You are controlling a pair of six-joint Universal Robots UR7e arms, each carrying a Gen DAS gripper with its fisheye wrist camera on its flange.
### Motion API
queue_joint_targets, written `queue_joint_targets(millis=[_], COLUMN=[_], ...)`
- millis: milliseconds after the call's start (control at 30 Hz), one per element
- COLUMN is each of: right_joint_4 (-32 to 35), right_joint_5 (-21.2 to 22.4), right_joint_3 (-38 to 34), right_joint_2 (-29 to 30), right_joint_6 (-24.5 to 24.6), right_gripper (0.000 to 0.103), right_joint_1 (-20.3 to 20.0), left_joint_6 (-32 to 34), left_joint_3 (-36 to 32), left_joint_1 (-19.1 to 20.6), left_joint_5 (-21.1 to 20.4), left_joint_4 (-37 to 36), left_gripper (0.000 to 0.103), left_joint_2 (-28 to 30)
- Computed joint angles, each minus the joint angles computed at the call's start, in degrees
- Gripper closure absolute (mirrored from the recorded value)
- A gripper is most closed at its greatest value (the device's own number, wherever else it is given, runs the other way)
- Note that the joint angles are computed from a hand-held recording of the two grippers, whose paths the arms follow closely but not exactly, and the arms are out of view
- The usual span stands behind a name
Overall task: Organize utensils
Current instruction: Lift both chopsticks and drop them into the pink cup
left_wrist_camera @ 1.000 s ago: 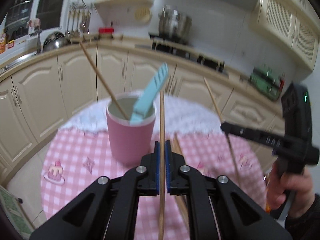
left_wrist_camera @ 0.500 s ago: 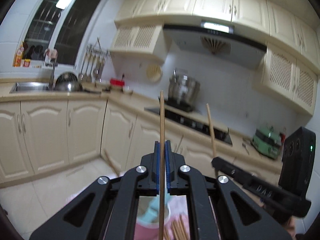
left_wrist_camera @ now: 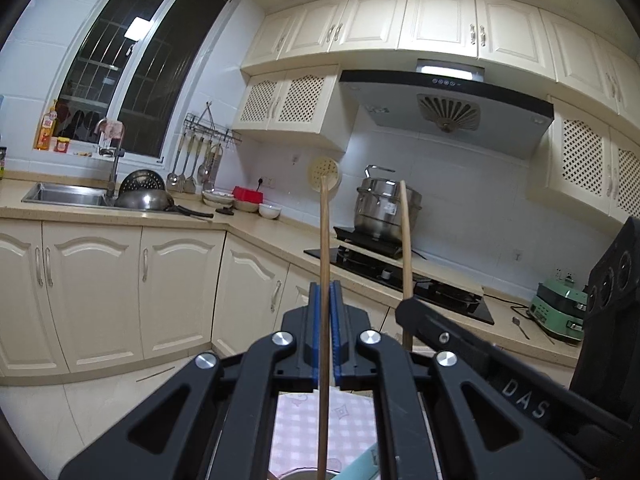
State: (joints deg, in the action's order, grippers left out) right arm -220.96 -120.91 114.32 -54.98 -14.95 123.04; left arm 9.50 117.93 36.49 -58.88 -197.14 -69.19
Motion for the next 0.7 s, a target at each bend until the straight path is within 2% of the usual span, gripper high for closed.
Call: queue_joint_targets(millis=[333,400,433,467,533,567,600,633,667,700], right_joint_4=[1.91,3.54,3.92,4.0,3.51,2.44,1.09,0.8,1.39,2.04], right_joint_5=[-0.85,-2.0,-2.86,-4.49,-6.67,-6.92,-6.87,-7.89,-8.79,-9.43], right_joint_3=[1.43,2.3,2.57,2.98,3.7,4.49,5.48,5.88,6.24,6.48], right_joint_2=[1.36,0.57,0.24,-0.33,-1.3,-1.97,-2.93,-3.58,-4.41,-5.01], right_joint_6=[2.19,2.86,3.1,3.47,4.22,4.55,4.52,4.17,3.93,4.1], right_gripper=[0.096,0.095,0.093,0.088,0.058,0.027,0.014,0.014,0.013,0.008], right_joint_1=[-1.01,-0.74,-0.51,-0.1,0.37,0.44,0.61,1.06,1.45,1.71], left_joint_6=[-1.19,-1.12,-1.14,-1.57,-3.53,-4.2,-4.64,-4.63,-4.11,-3.61], left_joint_3=[1.65,2.38,2.68,3.13,3.86,4.01,4.19,4.51,5.06,5.45], left_joint_1=[1.83,1.76,1.65,1.31,1.28,1.23,1.13,0.86,0.09,-0.48], left_joint_5=[0.06,0.05,0.22,1.39,1.72,2.0,2.14,2.32,3.68,4.52], left_joint_4=[0.13,1.07,1.83,2.0,2.94,3.7,4.79,5.1,4.97,5.15], left_gripper=[0.098,0.094,0.079,0.065,0.051,0.034,0.025,0.017,0.014,0.012], left_joint_2=[0.56,-0.11,-0.49,-0.95,-2.67,-3.43,-4.4,-5.16,-5.98,-6.59])
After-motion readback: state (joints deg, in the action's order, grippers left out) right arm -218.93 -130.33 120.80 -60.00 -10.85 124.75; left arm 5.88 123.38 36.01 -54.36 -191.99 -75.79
